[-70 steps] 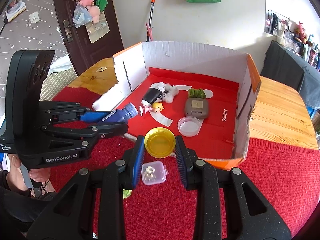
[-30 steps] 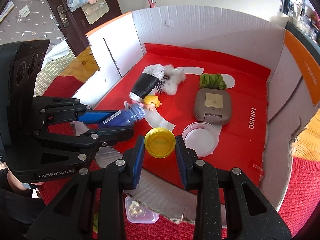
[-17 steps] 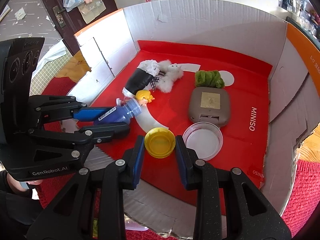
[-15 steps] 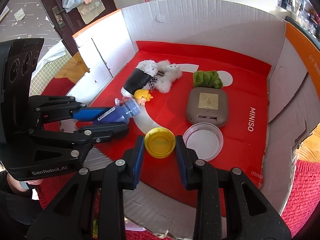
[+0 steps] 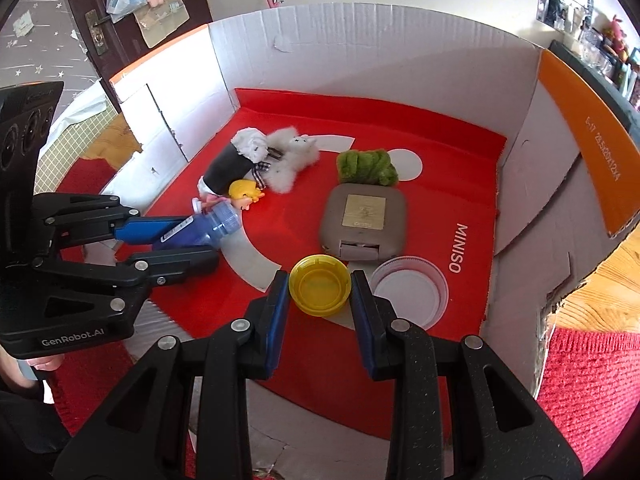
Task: Organize objects
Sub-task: 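Lower bottle and yellow lid onto box floor and open both tools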
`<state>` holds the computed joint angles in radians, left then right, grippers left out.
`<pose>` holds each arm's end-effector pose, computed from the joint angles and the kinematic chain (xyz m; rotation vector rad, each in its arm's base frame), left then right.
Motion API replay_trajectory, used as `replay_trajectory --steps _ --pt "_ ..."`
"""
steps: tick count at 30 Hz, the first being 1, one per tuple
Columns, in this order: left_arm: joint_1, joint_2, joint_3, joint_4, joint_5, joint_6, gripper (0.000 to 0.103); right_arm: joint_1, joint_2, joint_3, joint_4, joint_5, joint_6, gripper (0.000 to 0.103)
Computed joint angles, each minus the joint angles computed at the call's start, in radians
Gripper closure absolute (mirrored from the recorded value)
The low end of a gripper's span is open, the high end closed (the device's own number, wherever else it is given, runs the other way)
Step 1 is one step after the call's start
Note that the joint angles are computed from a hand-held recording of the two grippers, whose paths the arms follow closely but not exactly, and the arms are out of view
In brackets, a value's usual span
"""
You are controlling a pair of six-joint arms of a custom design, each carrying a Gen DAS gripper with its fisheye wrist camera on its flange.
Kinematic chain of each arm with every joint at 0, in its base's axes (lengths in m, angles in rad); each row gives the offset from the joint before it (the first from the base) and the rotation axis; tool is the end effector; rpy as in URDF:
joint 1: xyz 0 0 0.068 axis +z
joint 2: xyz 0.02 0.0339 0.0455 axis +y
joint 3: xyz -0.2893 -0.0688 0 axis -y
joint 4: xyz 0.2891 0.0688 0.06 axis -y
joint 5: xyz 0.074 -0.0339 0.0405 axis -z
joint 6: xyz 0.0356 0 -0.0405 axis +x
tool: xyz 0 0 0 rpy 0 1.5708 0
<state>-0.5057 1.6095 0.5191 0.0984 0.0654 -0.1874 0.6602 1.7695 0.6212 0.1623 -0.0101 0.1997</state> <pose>0.2420 -0.1367 0.0822 0.4367 2.5610 -0.3427 0.2453 0.1909 0.0666 -0.5958 2.5244 0.3374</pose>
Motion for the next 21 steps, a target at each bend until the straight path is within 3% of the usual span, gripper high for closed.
replay_trajectory --steps 21 --pt "0.002 0.003 -0.002 0.01 -0.005 -0.004 0.074 0.001 -0.01 -0.017 0.012 0.007 -0.006 0.074"
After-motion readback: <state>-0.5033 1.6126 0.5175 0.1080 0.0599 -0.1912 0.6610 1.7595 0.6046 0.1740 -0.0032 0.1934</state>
